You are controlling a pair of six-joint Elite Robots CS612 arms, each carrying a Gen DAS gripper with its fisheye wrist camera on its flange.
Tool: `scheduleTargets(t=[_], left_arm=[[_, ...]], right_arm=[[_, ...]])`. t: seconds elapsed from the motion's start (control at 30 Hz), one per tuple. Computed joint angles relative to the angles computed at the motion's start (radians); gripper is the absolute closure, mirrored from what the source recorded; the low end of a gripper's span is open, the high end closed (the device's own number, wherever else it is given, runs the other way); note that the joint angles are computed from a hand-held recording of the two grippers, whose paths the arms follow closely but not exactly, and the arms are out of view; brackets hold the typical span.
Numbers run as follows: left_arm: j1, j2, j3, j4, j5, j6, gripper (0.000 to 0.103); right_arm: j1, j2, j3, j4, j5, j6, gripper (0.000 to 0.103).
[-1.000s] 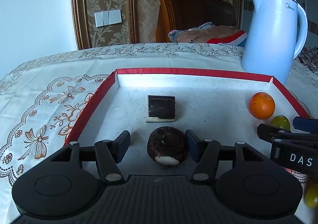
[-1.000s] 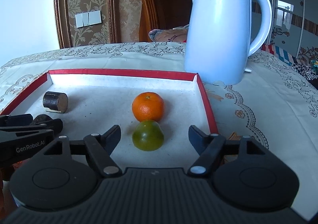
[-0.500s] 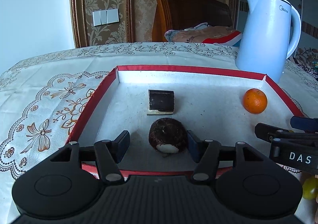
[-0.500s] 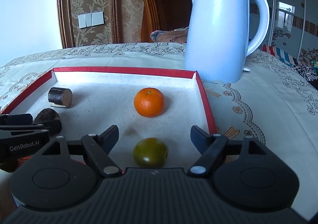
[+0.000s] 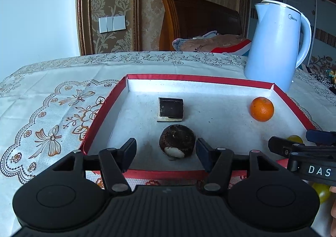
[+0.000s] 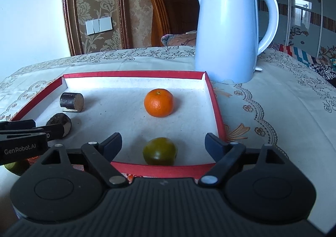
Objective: Organize fruits
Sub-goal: 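Move both open tools back out of the tray toward the loose produce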
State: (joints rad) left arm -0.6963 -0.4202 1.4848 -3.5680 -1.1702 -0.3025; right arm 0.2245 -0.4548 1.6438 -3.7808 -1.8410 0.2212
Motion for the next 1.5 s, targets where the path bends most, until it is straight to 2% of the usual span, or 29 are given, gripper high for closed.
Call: scheduleTargets(t=[0.17,0.33,0.43,0.8,0.93,1.0,1.13,1.27,1.5], left_arm=[[0.0,0.0,0.002,-0.003,0.004,-0.002,0.041],[-0.003,-0.005,0.028,-0.053,0.0,0.002,0.04],[-0.005,-0.005,0.036,-0.078,0.0,0.012,0.036],[-0.006,-0.013,0.071,-0.138,-0.009,0.017,0.036],[-0.015,-0.015,0.093,-0.172,0.011,0.046,0.034],[-0.013,-0.02,0.106,-0.175,-0.01,0.047,0.032],[-0.013,-0.023,0.125,-0.203,-0.014,0.048,0.032],[-0.005,-0.031,0.141,-0.201,-0.032,0.018,0.032],[0.015,-0.047,0.16,-0.127,-0.067,-0.068,0.032]], right_arm=[[0.0,0.0,0.003,-0.009,-0.003,0.001,0.017],[0.002,0.002,0.017,-0.051,-0.007,-0.005,0.014],[0.004,0.003,0.02,-0.067,-0.015,-0.005,0.012],[0.005,0.003,0.045,-0.131,-0.007,-0.004,0.011],[0.006,0.004,0.053,-0.154,-0.008,-0.009,0.009],[0.008,0.005,0.052,-0.155,-0.018,-0.009,0.004],[0.006,0.003,0.055,-0.148,-0.017,0.0,0.004],[0.008,-0.002,0.065,-0.143,-0.019,0.0,0.004],[0.009,-0.005,0.092,-0.167,-0.02,0.014,0.003]])
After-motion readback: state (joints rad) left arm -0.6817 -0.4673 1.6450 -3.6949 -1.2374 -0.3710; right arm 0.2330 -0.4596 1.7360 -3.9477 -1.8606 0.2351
